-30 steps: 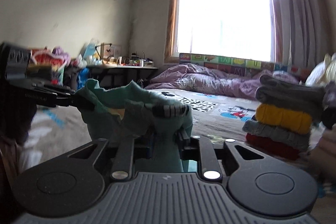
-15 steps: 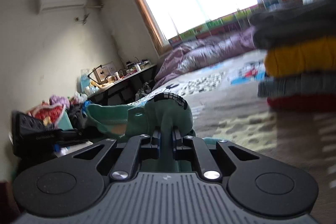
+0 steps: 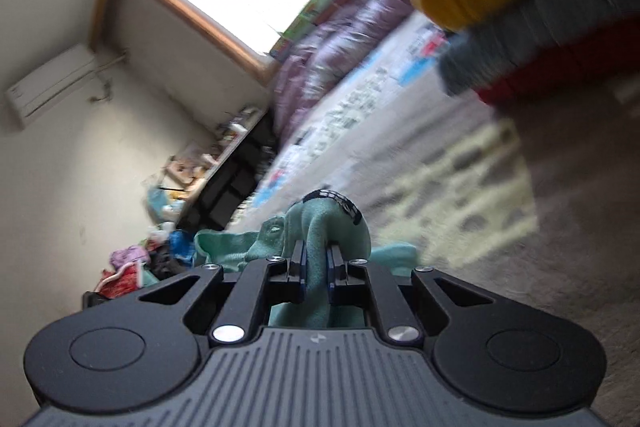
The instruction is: Fold clothes
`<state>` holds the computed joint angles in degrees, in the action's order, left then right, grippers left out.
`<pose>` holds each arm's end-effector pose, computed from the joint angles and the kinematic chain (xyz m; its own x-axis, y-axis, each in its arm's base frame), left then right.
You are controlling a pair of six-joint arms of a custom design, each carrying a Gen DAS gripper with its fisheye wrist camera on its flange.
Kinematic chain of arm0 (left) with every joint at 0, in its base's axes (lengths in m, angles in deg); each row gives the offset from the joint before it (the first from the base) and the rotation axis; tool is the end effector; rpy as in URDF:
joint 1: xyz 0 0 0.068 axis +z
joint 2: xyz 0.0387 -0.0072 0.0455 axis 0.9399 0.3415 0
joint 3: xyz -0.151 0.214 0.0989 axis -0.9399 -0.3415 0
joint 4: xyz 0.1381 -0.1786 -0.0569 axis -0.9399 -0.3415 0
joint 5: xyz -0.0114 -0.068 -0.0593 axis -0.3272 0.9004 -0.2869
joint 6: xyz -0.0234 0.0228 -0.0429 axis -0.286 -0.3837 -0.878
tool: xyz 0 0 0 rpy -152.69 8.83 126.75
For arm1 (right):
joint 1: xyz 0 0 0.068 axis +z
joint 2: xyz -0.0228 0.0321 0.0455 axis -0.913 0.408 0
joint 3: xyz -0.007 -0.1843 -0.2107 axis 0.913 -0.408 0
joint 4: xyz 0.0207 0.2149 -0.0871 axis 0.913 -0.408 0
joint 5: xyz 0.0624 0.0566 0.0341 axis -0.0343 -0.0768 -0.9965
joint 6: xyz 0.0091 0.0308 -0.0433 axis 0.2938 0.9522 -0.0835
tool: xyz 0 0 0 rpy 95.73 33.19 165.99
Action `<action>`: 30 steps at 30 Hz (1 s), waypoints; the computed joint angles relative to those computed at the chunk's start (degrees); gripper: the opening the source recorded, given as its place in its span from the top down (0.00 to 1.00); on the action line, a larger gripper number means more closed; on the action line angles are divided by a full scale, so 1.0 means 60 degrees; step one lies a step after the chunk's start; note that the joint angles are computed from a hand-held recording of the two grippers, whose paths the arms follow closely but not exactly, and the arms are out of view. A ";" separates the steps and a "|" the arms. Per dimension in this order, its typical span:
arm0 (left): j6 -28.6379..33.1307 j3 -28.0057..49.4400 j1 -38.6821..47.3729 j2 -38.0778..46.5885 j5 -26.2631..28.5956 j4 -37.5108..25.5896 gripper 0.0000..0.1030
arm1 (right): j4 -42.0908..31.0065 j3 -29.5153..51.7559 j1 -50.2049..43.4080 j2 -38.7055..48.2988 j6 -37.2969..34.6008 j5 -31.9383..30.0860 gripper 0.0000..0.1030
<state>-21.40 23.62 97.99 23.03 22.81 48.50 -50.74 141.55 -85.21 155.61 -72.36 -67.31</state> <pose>0.1284 0.0389 0.2082 -0.4448 -0.7333 -0.5141 -0.0305 0.5861 -0.8096 0.2901 -0.0652 0.1634 -0.7860 0.1944 -0.5869 -0.4651 0.4395 0.7685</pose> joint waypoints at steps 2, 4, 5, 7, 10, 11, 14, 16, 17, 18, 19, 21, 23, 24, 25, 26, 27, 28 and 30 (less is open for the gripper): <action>0.0558 0.0231 0.0312 -0.0201 0.0136 -0.0726 0.76 | 0.0538 -0.0154 0.0107 0.0130 0.0400 0.0161 0.89; 0.1148 0.0490 0.0669 -0.0485 0.0551 -0.1541 0.71 | 0.0844 -0.0291 0.0145 0.0172 0.0574 0.0186 0.89; 0.1493 0.0644 0.0832 -0.0643 0.0717 -0.1999 0.59 | 0.0874 -0.0365 0.0139 0.0054 0.0544 0.0220 0.88; 0.1936 0.0782 0.0978 -0.0878 0.1080 -0.2453 0.54 | 0.0810 -0.0465 0.0100 -0.0058 0.0430 0.0146 0.87; 0.2316 0.0907 -0.0273 -0.1275 -0.0274 -0.2569 0.62 | 0.0505 -0.0562 -0.0025 -0.0129 0.0040 -0.0143 0.87; 0.2348 0.0924 -0.0760 -0.1334 -0.0916 -0.2535 0.86 | 0.0503 -0.0623 -0.0078 -0.0192 -0.0014 -0.0282 0.87; 0.1764 0.0517 -0.0922 -0.0981 -0.1401 -0.1632 0.92 | 0.1115 -0.0865 -0.0189 -0.0314 0.0440 -0.0686 0.88; 0.1413 0.0181 -0.0616 -0.0142 -0.1339 -0.0827 0.92 | 0.1720 -0.0996 -0.0078 -0.0242 0.0849 -0.0304 0.88; 0.1160 0.0056 -0.0518 0.0296 -0.1349 -0.0543 0.92 | 0.1995 -0.1037 0.0004 -0.0153 0.1041 -0.0054 0.88; 0.0878 -0.0054 -0.0419 0.0758 -0.1352 -0.0255 0.91 | 0.2244 -0.1067 0.0068 -0.0049 0.1231 0.0130 0.88; 0.0830 -0.0055 -0.0378 0.0782 -0.1398 -0.0285 0.90 | 0.2525 -0.1103 0.0091 0.0077 0.1485 0.0160 0.88; 0.0811 -0.0015 -0.0323 0.0670 -0.1511 -0.0462 0.73 | 0.2697 -0.1122 0.0102 0.0085 0.1666 0.0189 0.86; 0.0971 0.0015 -0.0003 -0.0029 -0.1221 -0.0722 0.74 | 0.2564 -0.1150 0.0011 -0.0117 0.1577 0.0188 0.77; 0.1288 0.0239 0.0012 -0.0490 -0.1396 -0.1276 0.73 | 0.2522 -0.1205 -0.0065 -0.0316 0.1478 0.0241 0.73; 0.1848 0.0549 -0.0202 -0.1018 -0.1903 -0.1961 0.73 | 0.2456 -0.1264 -0.0140 -0.0557 0.1299 0.0322 0.72; 0.2412 0.0752 -0.0453 -0.1478 -0.2299 -0.2385 0.73 | 0.2317 -0.1328 -0.0217 -0.0896 0.0926 0.0463 0.72; 0.2855 0.0917 -0.0685 -0.1901 -0.2522 -0.2737 0.73 | 0.2343 -0.1456 -0.0295 -0.1273 0.0627 0.0607 0.72; 0.3190 0.0975 -0.0806 -0.2213 -0.2405 -0.2887 0.73 | 0.2683 -0.1736 -0.0344 -0.1720 0.0337 0.0725 0.72; 0.3869 0.0991 -0.1543 -0.2398 -0.2349 -0.2811 0.72 | 0.3227 -0.2264 -0.0270 -0.2554 -0.0777 0.0802 0.72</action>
<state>1.82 29.57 88.73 8.64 8.71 31.64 -31.38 127.96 -86.84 140.28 -77.02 -62.50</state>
